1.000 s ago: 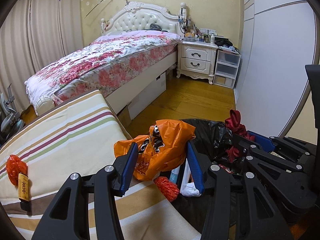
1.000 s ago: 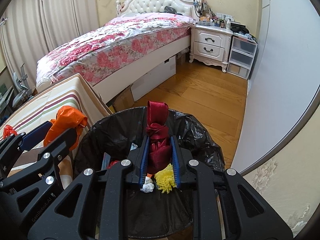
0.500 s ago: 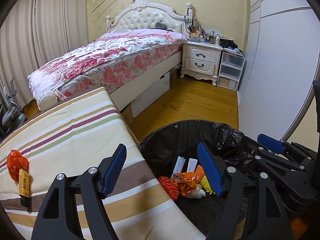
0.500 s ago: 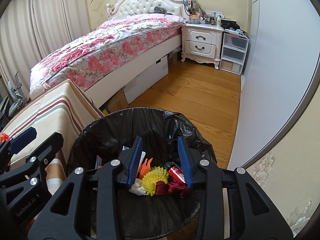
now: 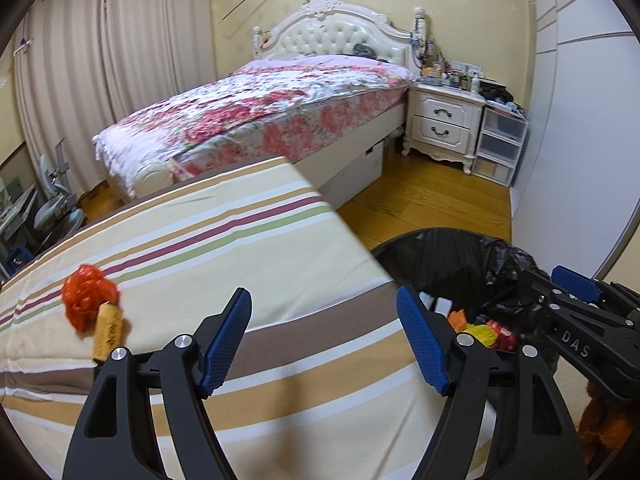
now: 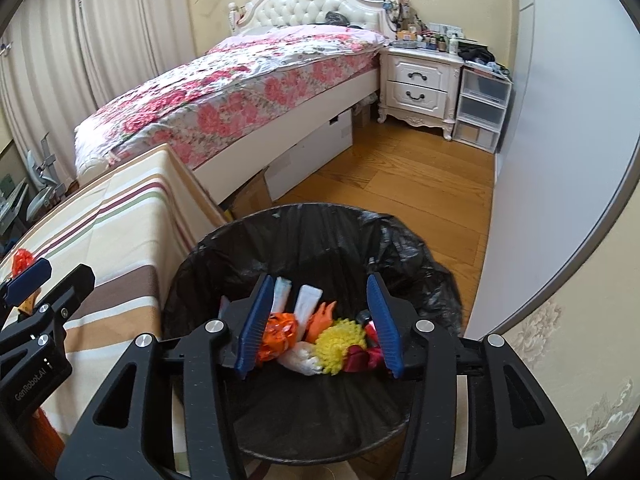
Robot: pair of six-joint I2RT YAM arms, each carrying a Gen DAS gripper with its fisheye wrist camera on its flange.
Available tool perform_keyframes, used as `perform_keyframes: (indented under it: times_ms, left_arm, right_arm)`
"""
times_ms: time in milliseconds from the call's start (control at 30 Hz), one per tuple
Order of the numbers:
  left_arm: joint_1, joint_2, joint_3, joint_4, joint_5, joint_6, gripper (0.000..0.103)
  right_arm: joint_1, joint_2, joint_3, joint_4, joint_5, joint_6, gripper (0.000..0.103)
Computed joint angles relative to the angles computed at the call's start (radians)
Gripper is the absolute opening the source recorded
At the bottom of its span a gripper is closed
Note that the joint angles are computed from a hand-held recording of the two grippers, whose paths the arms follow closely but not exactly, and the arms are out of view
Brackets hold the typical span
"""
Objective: Collect trash
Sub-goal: 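Return to the bed and grasp the gold can with the left gripper, then grasp the red net bag with the right gripper while the left holds the gold can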
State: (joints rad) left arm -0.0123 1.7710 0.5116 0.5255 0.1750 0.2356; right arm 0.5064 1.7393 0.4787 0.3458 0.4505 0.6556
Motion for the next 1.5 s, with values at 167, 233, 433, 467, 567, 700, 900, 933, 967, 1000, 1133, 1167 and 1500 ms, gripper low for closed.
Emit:
perform_keyframes:
  times_ms: [167, 233, 433, 467, 567, 700, 900, 933, 967, 1000, 1133, 1167, 1500]
  left_arm:
    - [0.108, -0.017, -0.037, 0.037, 0.002, 0.045, 0.073]
    - [0.149, -0.016, -0.037, 0.041, 0.005, 0.059, 0.073]
    - [0.279, 0.022, 0.009, 0.023, 0.032, 0.090, 0.073]
    - [0.301, 0.033, 0.022, 0.015, 0.035, 0.093, 0.073]
    - [0.340, 0.065, 0.067, -0.016, 0.041, 0.096, 0.073]
    - [0.380, 0.104, 0.146, -0.105, 0.070, 0.094, 0.070]
    - [0.405, 0.169, 0.239, -0.217, 0.093, 0.133, 0.053]
    - [0.409, 0.177, 0.251, -0.236, 0.101, 0.134, 0.051]
    - [0.413, 0.185, 0.266, -0.261, 0.111, 0.135, 0.046]
    - [0.417, 0.188, 0.269, -0.273, 0.118, 0.140, 0.040]
    - [0.430, 0.196, 0.282, -0.304, 0.147, 0.146, 0.028]
    - [0.437, 0.193, 0.280, -0.310, 0.157, 0.151, 0.025]
    - [0.542, 0.173, 0.270, -0.328, 0.231, 0.201, 0.025]
  right_arm:
    - [0.081, 0.028, 0.062, -0.041, 0.011, 0.012, 0.049]
    - [0.110, 0.048, 0.098, -0.060, 0.013, 0.013, 0.051]
    - [0.175, 0.097, 0.194, -0.097, -0.003, 0.006, 0.053]
    - [0.186, 0.106, 0.209, -0.105, -0.002, 0.003, 0.053]
    - [0.218, 0.146, 0.270, -0.132, -0.004, -0.006, 0.053]
    - [0.250, 0.193, 0.347, -0.174, -0.007, -0.019, 0.053]
    - [0.282, 0.233, 0.414, -0.220, -0.007, -0.021, 0.053]
    - [0.285, 0.236, 0.422, -0.226, -0.007, -0.022, 0.053]
    - [0.289, 0.242, 0.430, -0.232, -0.006, -0.022, 0.053]
    - [0.294, 0.247, 0.440, -0.240, -0.005, -0.022, 0.053]
    - [0.306, 0.268, 0.475, -0.263, -0.005, -0.028, 0.053]
    - [0.308, 0.274, 0.485, -0.268, -0.005, -0.029, 0.053]
    - [0.352, 0.335, 0.593, -0.324, -0.011, -0.048, 0.053]
